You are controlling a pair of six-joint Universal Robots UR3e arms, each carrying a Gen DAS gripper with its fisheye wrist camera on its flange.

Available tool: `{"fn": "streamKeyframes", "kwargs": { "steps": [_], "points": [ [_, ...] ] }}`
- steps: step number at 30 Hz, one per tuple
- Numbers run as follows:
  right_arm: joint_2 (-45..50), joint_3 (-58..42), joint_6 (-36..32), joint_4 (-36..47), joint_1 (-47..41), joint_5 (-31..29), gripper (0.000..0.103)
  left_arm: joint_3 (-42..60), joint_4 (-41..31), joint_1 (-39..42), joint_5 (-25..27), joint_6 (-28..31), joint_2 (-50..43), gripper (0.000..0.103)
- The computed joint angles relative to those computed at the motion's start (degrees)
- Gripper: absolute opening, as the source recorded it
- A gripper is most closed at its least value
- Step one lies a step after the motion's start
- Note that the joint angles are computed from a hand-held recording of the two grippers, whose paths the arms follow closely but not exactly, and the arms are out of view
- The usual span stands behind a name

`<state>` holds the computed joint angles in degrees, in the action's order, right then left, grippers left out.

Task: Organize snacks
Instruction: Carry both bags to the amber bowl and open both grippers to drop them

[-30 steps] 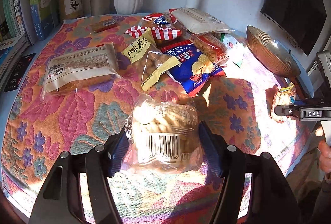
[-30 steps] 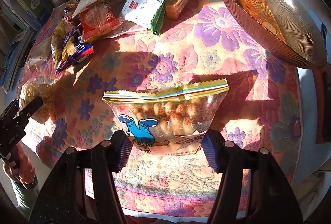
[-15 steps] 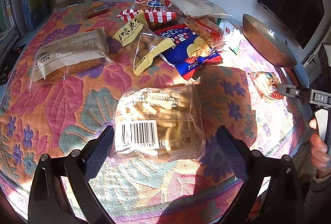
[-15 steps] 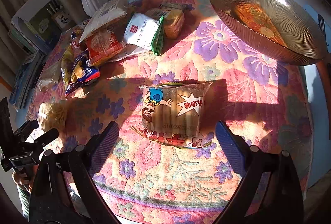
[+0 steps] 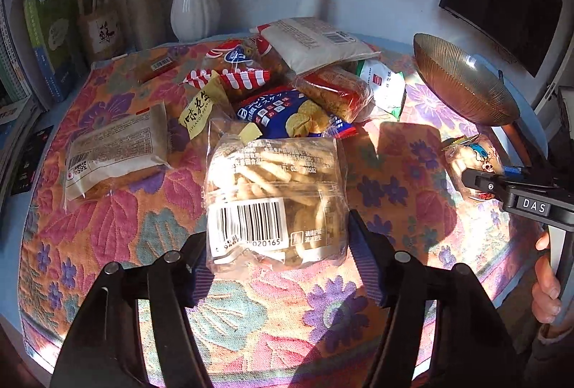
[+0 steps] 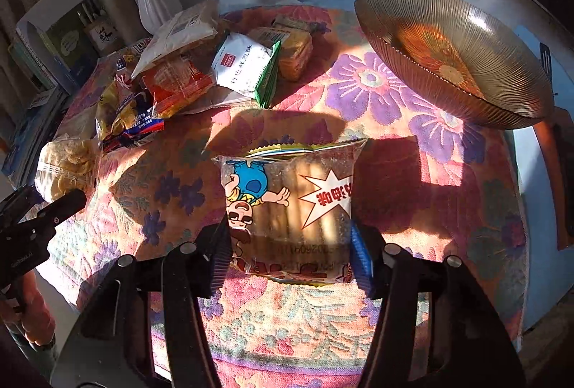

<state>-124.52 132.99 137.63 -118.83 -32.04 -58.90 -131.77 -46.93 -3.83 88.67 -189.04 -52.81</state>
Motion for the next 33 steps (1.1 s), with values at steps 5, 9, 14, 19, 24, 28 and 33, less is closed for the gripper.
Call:
{"fn": "streamKeyframes", "kwargs": {
  "steps": [5,9,14,19,24,28,33],
  "points": [
    [-4.38,-7.57,-8.16,13.68,-13.62,8.24,0.057,14.78,7.64,-9.52,2.47,-3.35,-17.05,0.064],
    [0.82,-12.69,-5.4,9.5,-18.9,10.8,0.057,32.76,9.04,-15.27,1.65,-3.11,-33.87,0.064],
    [13.68,-18.93,5.8,-4.43,-16.94,7.05,0.057,60.85,3.66,-19.72,0.39,-3.02,-56.1,0.064],
    [26.07,-26.89,11.6,-9.31,-12.33,1.0,0.057,85.7,-4.79,-21.32,-2.0,-2.46,-73.89,0.064],
    [34.26,-31.81,16.77,-14.08,-7.38,-6.74,0.057,101.82,-9.51,-21.6,-1.28,-2.97,-84.93,0.065],
    [36.51,-33.3,18.48,-15.91,-6.6,-7.93,0.065,113.24,-13.59,-20.76,-4.39,-3.27,-91.72,0.083],
    [32.4,-29.76,17.12,-17.41,-8.62,-6.24,0.067,95.69,-2.6,-19.39,-4.64,-3.76,-81.14,0.096]
  ]
}}
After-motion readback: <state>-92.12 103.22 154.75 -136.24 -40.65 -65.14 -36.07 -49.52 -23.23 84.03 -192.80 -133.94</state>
